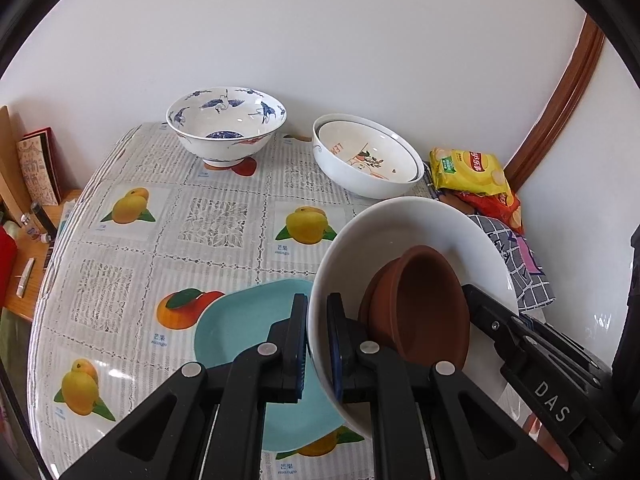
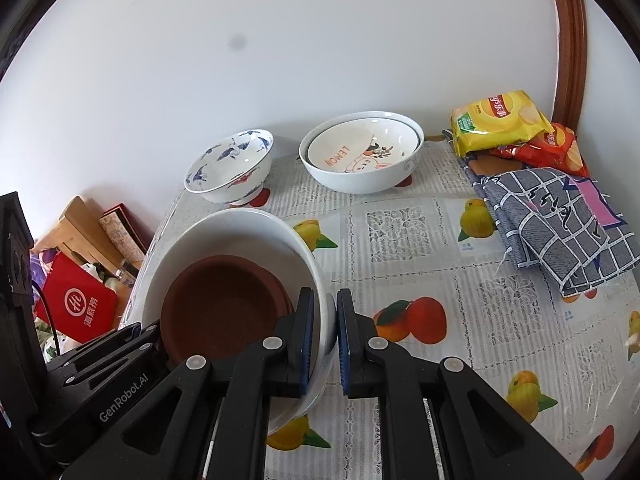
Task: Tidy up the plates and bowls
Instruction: 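Lift the white bowl with both grippers and carry it over the teal plate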
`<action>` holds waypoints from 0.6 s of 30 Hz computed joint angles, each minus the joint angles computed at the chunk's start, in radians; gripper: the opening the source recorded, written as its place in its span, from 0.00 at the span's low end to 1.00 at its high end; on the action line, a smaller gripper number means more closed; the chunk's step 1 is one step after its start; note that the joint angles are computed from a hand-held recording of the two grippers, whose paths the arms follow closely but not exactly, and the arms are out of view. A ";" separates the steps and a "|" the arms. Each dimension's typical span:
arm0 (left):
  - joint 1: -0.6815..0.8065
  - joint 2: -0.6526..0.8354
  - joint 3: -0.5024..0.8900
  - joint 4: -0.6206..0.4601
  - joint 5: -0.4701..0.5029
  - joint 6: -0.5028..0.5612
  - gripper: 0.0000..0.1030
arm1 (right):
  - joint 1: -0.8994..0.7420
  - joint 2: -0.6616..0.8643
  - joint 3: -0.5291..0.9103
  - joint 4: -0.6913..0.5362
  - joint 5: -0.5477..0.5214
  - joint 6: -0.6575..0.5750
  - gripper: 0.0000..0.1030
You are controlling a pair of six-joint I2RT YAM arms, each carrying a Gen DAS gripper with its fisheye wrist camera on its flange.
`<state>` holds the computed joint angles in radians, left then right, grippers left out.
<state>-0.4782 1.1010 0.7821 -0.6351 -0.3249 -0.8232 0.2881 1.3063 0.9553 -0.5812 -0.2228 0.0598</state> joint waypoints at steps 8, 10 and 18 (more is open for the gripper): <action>0.044 -0.038 -0.041 0.013 0.031 0.018 0.10 | 0.040 0.013 -0.004 0.013 0.024 0.016 0.11; 0.050 -0.045 -0.047 0.014 0.035 0.020 0.10 | 0.049 0.017 -0.006 0.017 0.029 0.019 0.11; 0.075 -0.054 -0.067 0.017 0.052 0.027 0.10 | 0.074 0.029 -0.014 0.033 0.042 0.034 0.11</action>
